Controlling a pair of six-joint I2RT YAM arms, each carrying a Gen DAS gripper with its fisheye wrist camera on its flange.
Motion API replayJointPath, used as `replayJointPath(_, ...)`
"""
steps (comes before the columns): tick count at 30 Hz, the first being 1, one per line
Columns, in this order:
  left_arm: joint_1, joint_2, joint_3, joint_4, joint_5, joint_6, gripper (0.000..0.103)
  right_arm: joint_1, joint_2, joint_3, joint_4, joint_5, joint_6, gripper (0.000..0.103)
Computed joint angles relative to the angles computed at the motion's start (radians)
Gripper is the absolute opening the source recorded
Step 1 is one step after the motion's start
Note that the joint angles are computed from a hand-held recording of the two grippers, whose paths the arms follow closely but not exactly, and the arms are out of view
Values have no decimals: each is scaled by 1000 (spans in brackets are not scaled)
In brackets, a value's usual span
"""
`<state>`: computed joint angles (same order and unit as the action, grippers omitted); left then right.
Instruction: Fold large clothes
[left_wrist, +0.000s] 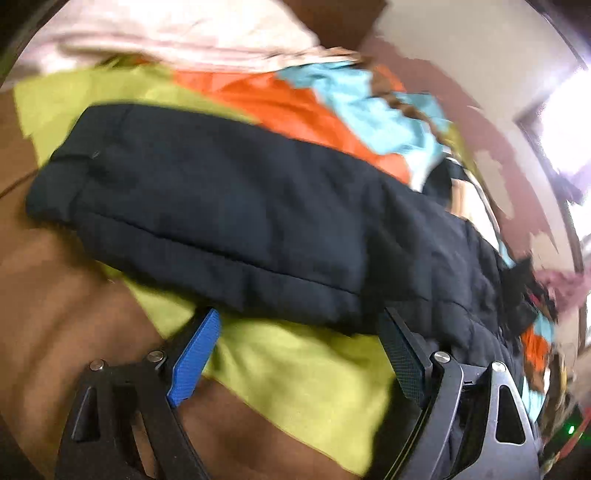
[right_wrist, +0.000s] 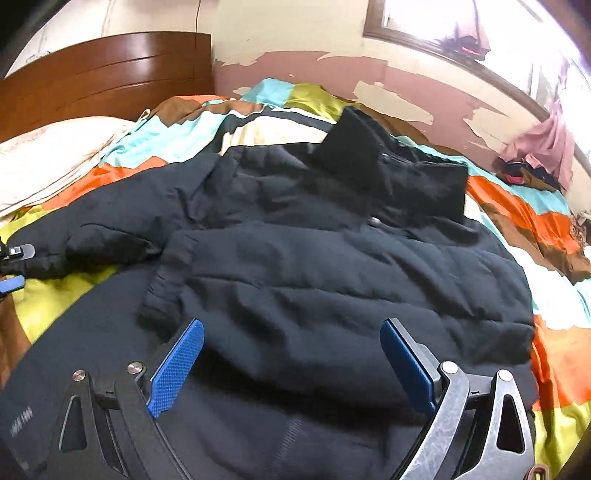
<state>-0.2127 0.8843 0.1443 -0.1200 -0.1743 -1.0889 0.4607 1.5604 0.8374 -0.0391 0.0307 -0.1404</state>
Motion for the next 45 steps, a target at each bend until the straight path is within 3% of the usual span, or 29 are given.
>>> replayJointPath(2,127,-56,-36,12,97,57,82,30,44,29,1,46,28,97)
replayJointPath(4,207,16,-9,36,144,148,82,59,107,72,1,121,50,97)
replayJointPath(6,236,107,13,76,142,206,82,77,165,109,1,211,64,97)
replayJointPath(8,222,95,-8,97,104,176,82,75,216,145,3,235,78,97)
replayJointPath(13,130,82,-13,62,-81,41,48,73,325,232,-14,229,60,98)
replayJointPath(15,121,27,-34,51,-109,13,22,83,373,255,-17,270,55,102)
replayJointPath(16,117,-30,-48,32,-124,0,17,85,386,254,-3,277,53,103)
replayJointPath(17,116,-65,-47,13,-134,-4,15,81,398,251,14,275,52,103)
replayJointPath(23,-98,-410,24,-274,-417,-22,6,43,383,219,54,198,44,103)
replayJointPath(30,-450,-417,173,-281,-728,142,4,-45,110,58,27,-5,8,103)
replayJointPath(33,-657,-319,243,-249,-866,130,4,-93,-11,2,-2,-23,-93,103)
replayJointPath(36,-763,-168,334,-163,-911,202,4,-208,-113,-56,-18,-52,-173,103)
replayJointPath(40,-810,107,509,21,-867,405,4,-427,-183,-85,-100,-214,-209,103)
replayJointPath(45,-793,483,788,90,-687,503,4,-694,-182,-71,-135,-368,-288,103)
